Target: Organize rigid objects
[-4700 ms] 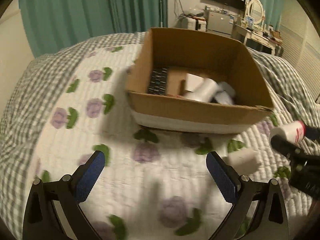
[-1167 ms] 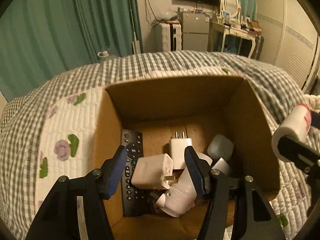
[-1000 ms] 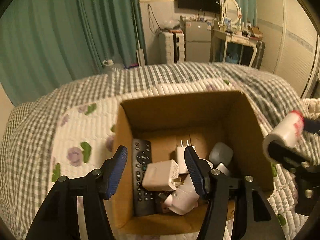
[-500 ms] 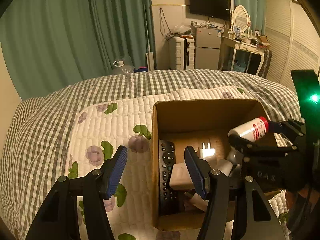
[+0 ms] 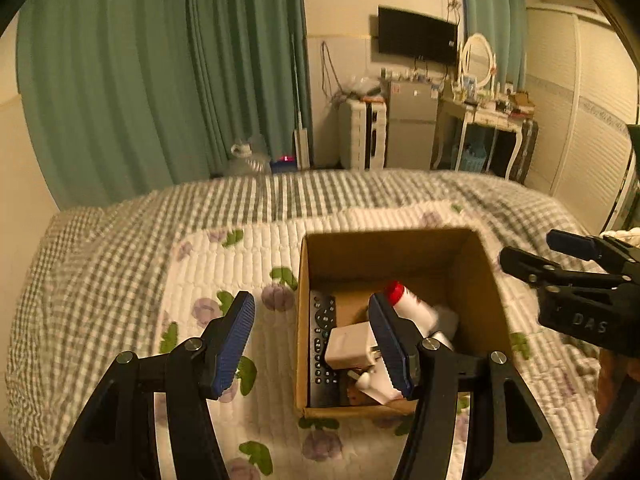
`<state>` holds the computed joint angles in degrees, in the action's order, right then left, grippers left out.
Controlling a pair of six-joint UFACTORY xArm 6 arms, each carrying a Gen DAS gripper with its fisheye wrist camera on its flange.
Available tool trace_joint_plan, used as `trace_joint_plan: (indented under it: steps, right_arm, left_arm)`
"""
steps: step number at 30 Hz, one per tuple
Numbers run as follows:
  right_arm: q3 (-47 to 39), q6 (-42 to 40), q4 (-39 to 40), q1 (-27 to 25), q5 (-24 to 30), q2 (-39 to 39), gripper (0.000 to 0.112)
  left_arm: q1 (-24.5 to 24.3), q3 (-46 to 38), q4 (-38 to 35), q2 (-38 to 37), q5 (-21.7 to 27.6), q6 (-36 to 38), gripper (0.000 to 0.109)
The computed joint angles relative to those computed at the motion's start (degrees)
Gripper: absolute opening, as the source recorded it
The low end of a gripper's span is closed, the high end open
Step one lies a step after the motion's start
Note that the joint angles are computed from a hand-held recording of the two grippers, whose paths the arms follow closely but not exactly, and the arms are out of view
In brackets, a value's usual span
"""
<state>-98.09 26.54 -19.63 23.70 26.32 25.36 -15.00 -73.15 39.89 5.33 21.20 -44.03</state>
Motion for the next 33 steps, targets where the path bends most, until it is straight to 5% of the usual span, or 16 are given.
trace_joint_plan:
  steps: [12,18,19,25,33]
  right_arm:
    - [24.83,25.87,-27.44,3.66,-3.75,-29.05,0.081]
    - [32.8,38.86,-41.35,7.41,-3.2,-38.19,0.088]
    - [33.57,41.79,-44.19,8.0,-2.34,-38.82,0.09]
    - [38.94,58.54,-57.78,7.54,-3.96,-38.44,0.103]
    - [40.63,67.66,-65.14,6.06,-5.24,-33.7,0.103]
  left_arm:
    - [-7.16,12.23,23.36,-21.2,5.05,-21.19,0.065]
    - [-8.72,19.03,31.84,-29.07,4.39,-31.63,0.095]
    - [-9.29,20.13,34.74,-29.84,5.49,-34.75,0.103]
    - [-11.12,23.87,42.73,-27.97,10.76,-41.25,0.103]
    - [-6.71,29.06,45.66,-25.82,2.45,-49.99,0.103]
